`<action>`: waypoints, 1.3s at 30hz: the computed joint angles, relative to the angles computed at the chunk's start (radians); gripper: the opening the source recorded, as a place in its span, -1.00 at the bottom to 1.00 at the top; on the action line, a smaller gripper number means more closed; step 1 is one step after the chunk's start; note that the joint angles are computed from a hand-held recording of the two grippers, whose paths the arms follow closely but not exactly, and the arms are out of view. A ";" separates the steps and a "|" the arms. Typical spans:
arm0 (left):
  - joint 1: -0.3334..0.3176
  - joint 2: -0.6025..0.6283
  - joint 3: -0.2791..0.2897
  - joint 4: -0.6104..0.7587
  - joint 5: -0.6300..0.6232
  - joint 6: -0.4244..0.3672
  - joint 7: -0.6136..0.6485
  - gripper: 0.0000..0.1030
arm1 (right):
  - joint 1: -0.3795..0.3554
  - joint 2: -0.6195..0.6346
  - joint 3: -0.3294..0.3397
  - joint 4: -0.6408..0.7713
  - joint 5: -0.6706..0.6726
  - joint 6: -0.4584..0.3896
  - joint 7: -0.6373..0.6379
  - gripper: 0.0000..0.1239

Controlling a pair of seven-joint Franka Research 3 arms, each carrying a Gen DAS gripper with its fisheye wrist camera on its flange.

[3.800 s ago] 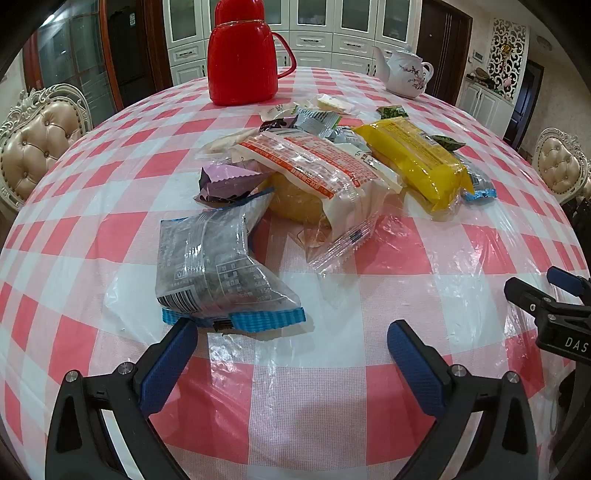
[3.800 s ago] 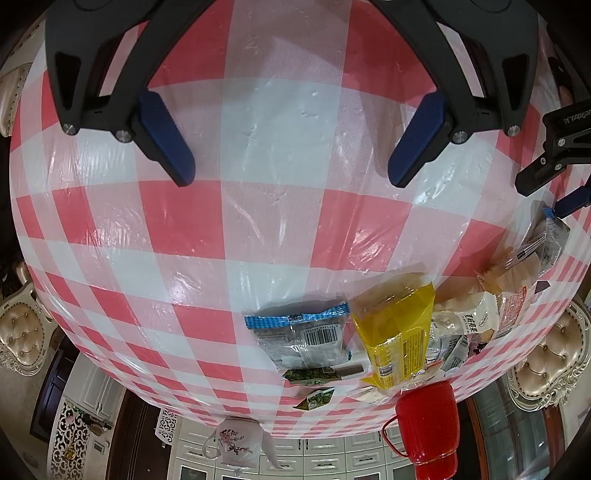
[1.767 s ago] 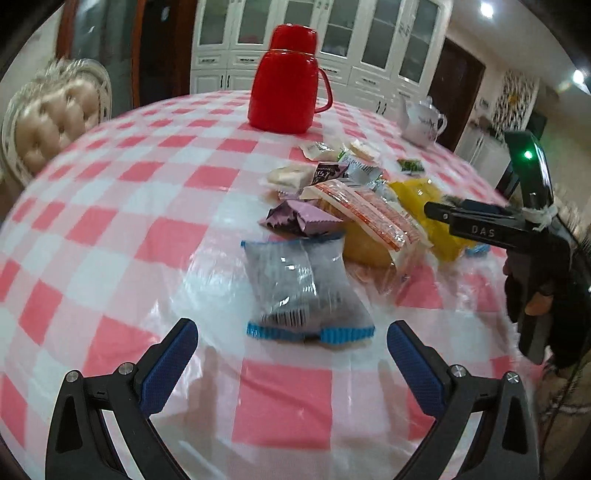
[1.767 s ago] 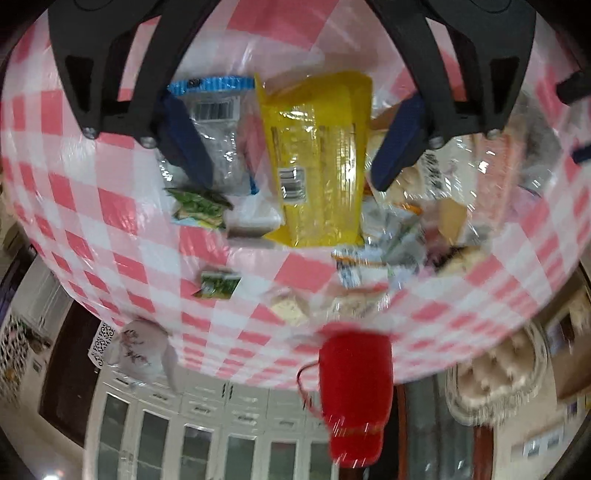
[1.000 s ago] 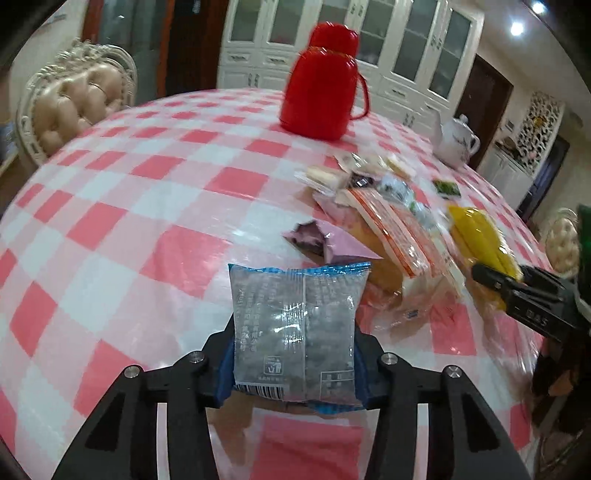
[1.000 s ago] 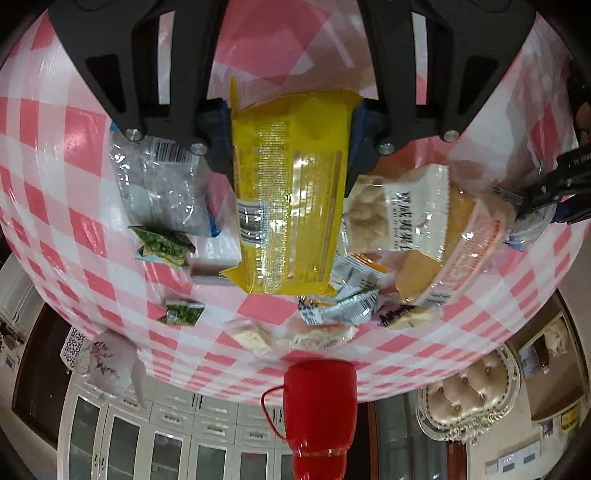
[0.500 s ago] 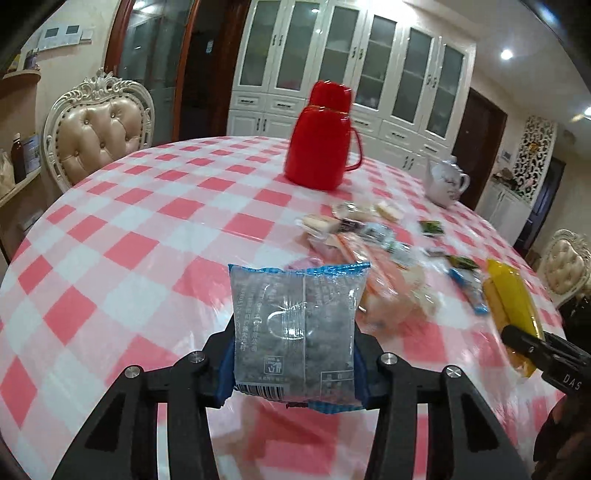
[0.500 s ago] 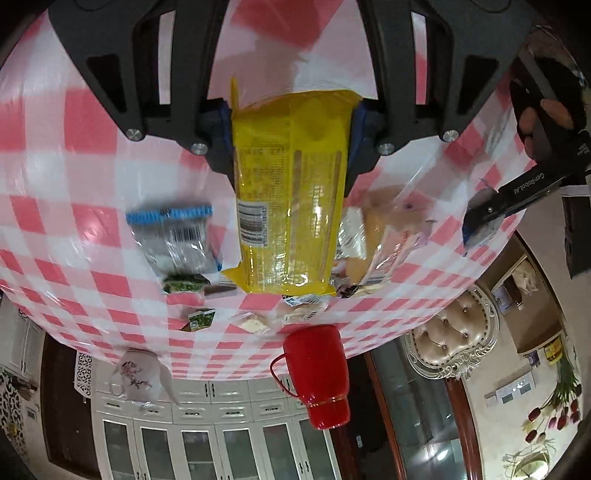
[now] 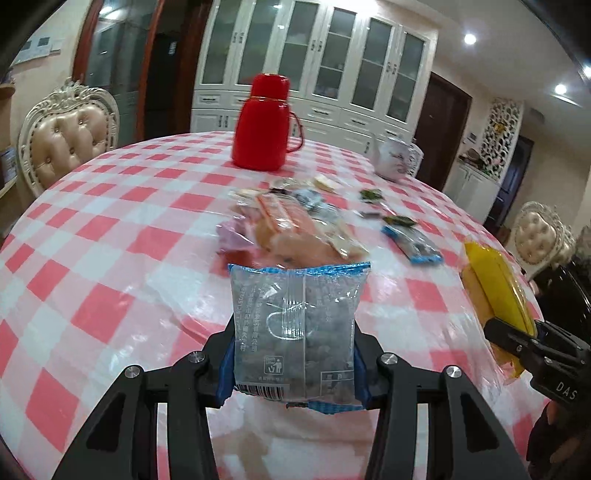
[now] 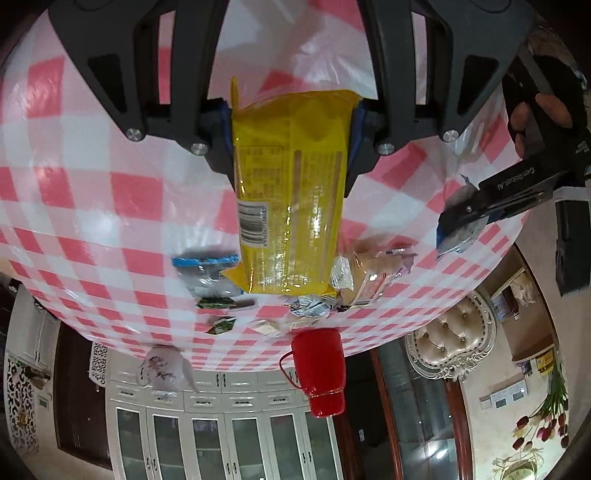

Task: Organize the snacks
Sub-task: 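Carry both held snacks off the table toward the box on the floor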

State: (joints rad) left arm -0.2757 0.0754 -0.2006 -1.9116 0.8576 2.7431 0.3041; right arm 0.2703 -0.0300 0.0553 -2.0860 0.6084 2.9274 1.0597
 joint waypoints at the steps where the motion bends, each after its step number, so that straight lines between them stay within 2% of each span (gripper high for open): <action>1: -0.004 0.001 -0.005 0.000 -0.007 0.000 0.010 -0.03 | -0.001 -0.020 0.000 -0.025 -0.003 0.010 0.003 -0.17; 8: -0.047 0.022 -0.033 0.023 -0.044 -0.008 0.086 -0.03 | -0.001 -0.151 -0.028 -0.171 -0.012 0.038 0.006 -0.17; 13: -0.094 0.042 -0.044 0.063 -0.025 -0.028 0.114 -0.03 | 0.001 -0.239 -0.051 -0.261 -0.041 0.068 0.021 -0.17; 20: -0.159 0.097 -0.061 0.143 -0.046 -0.056 0.211 -0.03 | -0.036 -0.357 -0.076 -0.379 -0.098 0.091 0.071 -0.17; 24: -0.197 0.140 -0.070 0.191 -0.090 -0.064 0.300 -0.03 | -0.113 -0.434 -0.044 -0.465 -0.166 0.113 0.134 -0.17; 27: -0.226 0.178 -0.083 0.230 -0.140 -0.063 0.393 -0.03 | -0.170 -0.473 -0.031 -0.505 -0.211 0.099 0.194 -0.17; 31: -0.261 0.233 -0.104 0.296 -0.231 -0.073 0.544 -0.03 | -0.286 -0.508 0.008 -0.537 -0.293 0.075 0.287 -0.17; 39: -0.372 0.350 -0.099 0.468 -0.285 -0.137 0.744 -0.03 | -0.396 -0.518 -0.012 -0.536 -0.406 0.032 0.361 -0.17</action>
State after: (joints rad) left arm -0.6479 0.4259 -0.3001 -1.4434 0.5724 2.6060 1.0483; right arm -0.1254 -0.5483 0.0429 -2.6219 0.2029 2.9598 1.4209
